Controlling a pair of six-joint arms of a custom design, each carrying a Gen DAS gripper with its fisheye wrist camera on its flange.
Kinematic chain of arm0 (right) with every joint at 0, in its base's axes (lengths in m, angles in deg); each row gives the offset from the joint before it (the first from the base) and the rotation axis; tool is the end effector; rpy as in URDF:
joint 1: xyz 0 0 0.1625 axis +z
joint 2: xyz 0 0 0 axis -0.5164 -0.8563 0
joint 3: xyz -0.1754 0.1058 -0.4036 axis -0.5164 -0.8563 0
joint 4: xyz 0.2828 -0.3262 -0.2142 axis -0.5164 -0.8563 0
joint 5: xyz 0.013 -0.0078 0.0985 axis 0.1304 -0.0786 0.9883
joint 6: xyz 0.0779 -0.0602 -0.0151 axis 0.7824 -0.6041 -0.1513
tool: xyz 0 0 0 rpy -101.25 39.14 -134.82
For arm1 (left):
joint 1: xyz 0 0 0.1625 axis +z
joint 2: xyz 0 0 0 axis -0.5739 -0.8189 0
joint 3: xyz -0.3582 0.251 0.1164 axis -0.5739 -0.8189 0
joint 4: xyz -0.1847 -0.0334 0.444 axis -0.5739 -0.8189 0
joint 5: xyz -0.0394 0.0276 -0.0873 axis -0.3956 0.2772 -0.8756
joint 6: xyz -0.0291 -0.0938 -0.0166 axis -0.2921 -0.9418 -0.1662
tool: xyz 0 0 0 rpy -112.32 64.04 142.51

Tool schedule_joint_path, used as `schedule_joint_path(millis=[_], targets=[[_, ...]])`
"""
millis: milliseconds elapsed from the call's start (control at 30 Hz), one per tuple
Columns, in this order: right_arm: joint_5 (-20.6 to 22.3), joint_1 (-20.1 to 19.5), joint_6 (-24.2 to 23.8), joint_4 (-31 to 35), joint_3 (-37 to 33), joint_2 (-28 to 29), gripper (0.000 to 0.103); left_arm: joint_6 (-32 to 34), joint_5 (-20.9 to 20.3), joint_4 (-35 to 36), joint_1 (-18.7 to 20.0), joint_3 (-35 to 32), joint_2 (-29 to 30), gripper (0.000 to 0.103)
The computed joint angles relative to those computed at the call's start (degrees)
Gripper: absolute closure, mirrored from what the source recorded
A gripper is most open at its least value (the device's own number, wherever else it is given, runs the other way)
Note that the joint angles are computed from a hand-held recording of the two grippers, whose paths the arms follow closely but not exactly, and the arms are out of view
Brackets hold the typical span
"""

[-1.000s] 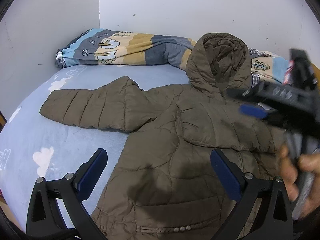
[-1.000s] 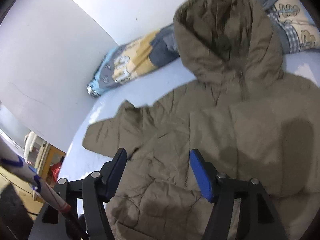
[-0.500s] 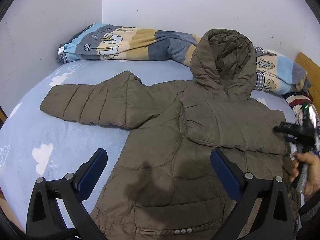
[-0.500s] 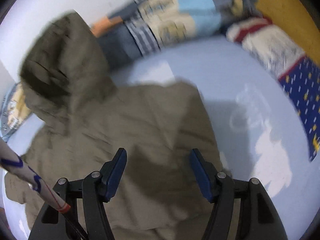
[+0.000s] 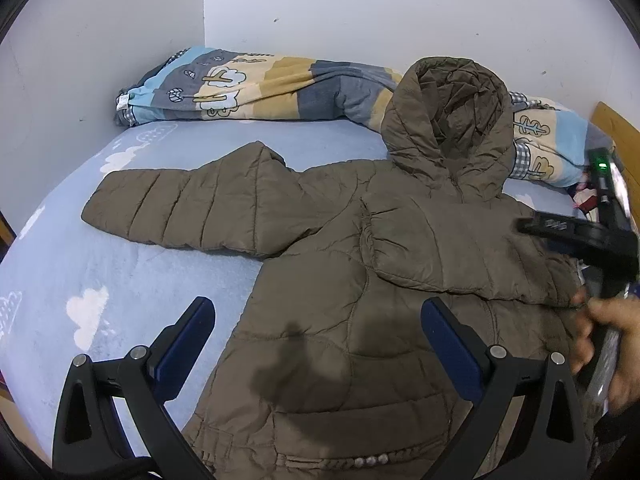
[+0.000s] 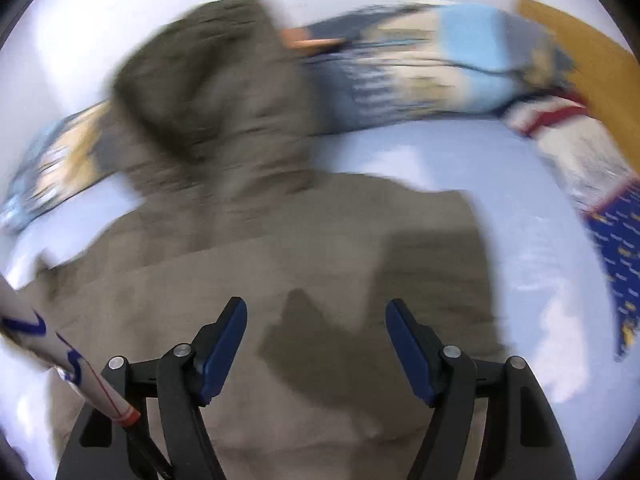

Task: Fold large clothes

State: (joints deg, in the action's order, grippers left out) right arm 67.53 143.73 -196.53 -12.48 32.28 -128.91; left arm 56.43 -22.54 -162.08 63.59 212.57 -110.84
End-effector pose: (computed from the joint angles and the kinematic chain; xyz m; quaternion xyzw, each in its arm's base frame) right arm 0.1889 -0.3330 0.1030 -0.1333 -0.8345 0.3861 0.3698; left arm -0.1140 -0.2973 0.2414 0.2473 0.8819 -0.2841 0.2836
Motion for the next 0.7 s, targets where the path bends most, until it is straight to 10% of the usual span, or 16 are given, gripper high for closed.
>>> schedule_joint_path(millis=[100, 300, 700], targets=[[-7.3, 0.2, -0.6, 0.1, -2.3, 4.4, 0.027, -0.2, 0.0, 0.2, 0.3, -0.1, -0.1, 0.001], [-4.7, -1.3, -3.8, 2.5, -6.9, 13.9, 0.022, 0.9, -0.2, -0.2, 1.3, -0.5, 0.4, 0.001], [-2.5, 9.1, 10.4, 8.9, -3.0, 2.4, 0.022, 1.2, -1.3, -1.6, 3.1, -2.0, 0.6, 0.001]])
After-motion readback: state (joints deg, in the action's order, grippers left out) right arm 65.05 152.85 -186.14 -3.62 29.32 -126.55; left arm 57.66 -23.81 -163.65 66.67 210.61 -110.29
